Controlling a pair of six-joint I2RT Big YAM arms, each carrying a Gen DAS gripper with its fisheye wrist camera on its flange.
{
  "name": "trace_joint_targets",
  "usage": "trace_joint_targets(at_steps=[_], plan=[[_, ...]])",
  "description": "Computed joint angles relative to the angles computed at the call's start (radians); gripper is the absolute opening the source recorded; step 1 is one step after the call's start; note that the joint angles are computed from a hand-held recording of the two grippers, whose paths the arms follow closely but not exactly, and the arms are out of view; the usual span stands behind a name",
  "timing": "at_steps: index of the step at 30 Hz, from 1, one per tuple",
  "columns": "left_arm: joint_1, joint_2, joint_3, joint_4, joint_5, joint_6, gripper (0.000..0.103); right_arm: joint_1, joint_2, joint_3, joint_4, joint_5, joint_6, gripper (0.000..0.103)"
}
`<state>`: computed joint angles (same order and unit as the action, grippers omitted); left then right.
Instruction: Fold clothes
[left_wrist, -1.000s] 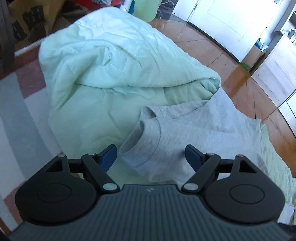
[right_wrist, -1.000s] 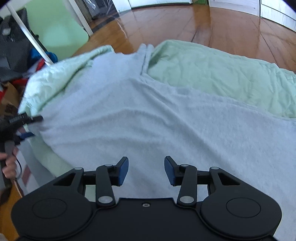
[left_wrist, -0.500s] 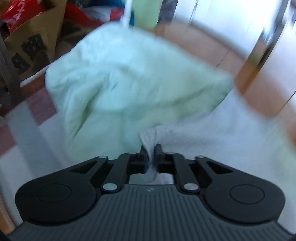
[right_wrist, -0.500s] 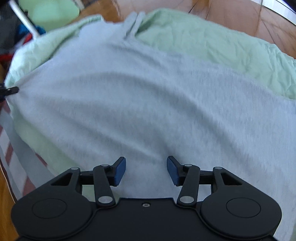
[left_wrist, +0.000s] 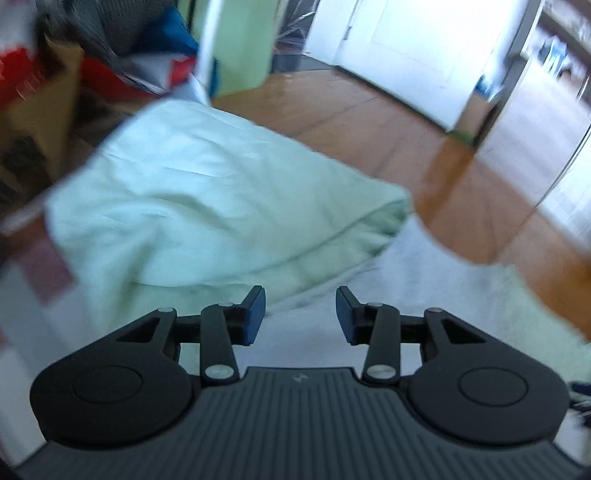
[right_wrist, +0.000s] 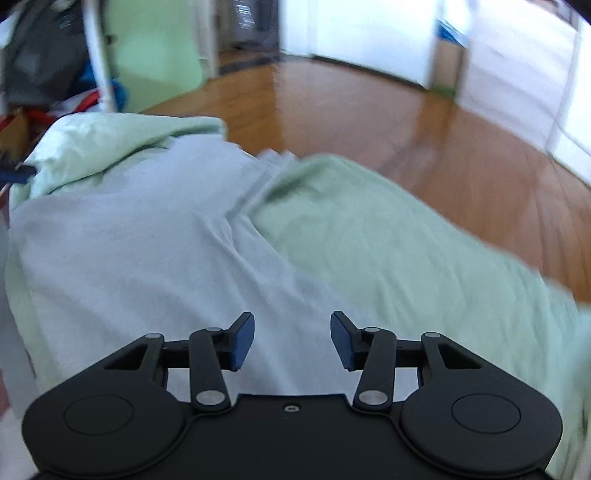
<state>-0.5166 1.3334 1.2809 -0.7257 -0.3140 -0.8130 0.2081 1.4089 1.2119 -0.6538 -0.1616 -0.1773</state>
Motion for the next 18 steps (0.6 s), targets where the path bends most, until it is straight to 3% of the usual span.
trace_joint_targets(at_steps=[2,4,8,9,10,12,14,16,18], plan=[[0.004,0.014,0.008,0.012,0.05,-0.04,0.04,0.02,0.056,0.041,0.008,-0.017,-0.053,0.046],[-0.012,0.034,0.026,-0.005,0.036,-0.021,0.04,0.051,0.109,0.072,0.041,0.057,-0.078,0.046],[-0.031,0.051,0.038,-0.059,0.016,-0.003,0.04,0.054,0.202,0.145,-0.013,0.037,-0.043,0.045],[-0.031,0.046,0.025,-0.059,0.022,-0.019,0.041,0.054,0.222,0.162,-0.033,0.023,-0.043,0.032],[-0.032,0.041,0.011,-0.058,0.03,-0.033,0.041,0.057,0.228,0.163,-0.039,0.014,-0.046,0.002],[-0.035,0.031,-0.016,-0.056,0.044,-0.062,0.041,0.063,0.206,0.125,0.016,0.023,-0.023,0.003],[-0.039,0.016,-0.042,-0.048,0.042,-0.066,0.041,0.069,0.159,0.064,0.126,0.073,0.041,0.002],[-0.039,0.003,-0.056,-0.039,0.034,-0.048,0.041,0.062,0.126,0.043,0.171,0.096,0.127,0.002],[-0.036,-0.009,-0.065,-0.027,0.025,-0.025,0.042,0.07,0.126,0.041,0.185,0.125,0.137,0.002]])
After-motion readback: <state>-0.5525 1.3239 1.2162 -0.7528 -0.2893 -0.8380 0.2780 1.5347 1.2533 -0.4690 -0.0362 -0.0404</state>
